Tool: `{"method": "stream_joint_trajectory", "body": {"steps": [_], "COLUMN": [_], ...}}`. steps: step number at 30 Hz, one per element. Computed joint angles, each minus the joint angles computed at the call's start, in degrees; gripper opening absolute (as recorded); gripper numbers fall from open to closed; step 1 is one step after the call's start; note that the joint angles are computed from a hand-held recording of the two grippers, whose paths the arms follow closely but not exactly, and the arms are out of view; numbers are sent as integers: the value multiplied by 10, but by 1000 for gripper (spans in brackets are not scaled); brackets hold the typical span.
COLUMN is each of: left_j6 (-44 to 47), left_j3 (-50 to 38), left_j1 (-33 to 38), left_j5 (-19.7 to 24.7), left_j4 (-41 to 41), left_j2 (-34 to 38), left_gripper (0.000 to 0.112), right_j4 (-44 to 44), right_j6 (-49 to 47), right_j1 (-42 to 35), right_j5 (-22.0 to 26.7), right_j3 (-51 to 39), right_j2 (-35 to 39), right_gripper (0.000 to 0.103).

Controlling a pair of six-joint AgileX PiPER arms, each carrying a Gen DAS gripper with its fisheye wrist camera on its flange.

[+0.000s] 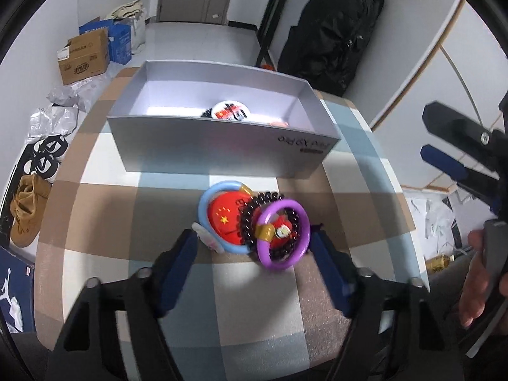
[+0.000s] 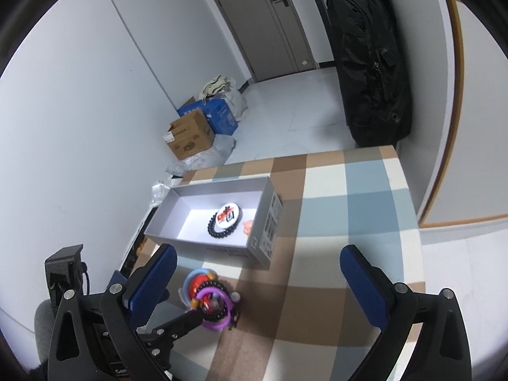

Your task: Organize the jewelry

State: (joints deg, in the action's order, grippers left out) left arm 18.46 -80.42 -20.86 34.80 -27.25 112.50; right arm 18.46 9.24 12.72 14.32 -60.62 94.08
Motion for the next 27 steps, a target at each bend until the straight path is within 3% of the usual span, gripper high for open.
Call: {"method": "stream_joint_trajectory", "body": {"steps": [4,6,17,19,24,27], "left_j6": [-15,-17,-3,-32,-39,-49], "left_j3": [2,4,4,9,18,18], "left_j1": [-6,-7,-5,-21,-34,-36], "left_j5": [-10,-14,-18,-31,-40,-41], "left_j4": [16,19,16,66,93,110], "left_j2": [1,0,2,-3,-8,-8], "left_gripper": [55,43,17,16,15,7], "right_j4": [18,15,-5,0,-17,-20], "right_j6": [-12,-11,4,0,12,18], "right_j1": [-4,-4,-1,-1,2,3], "right_j5": [-1,-3,-3,-2,-1,-1], "right_j3": [8,11,12,12,12,12], "right_j2": [-6,-9,-9,-9,-9,-11], "right_gripper": [103,103,103,103,103,103]}}
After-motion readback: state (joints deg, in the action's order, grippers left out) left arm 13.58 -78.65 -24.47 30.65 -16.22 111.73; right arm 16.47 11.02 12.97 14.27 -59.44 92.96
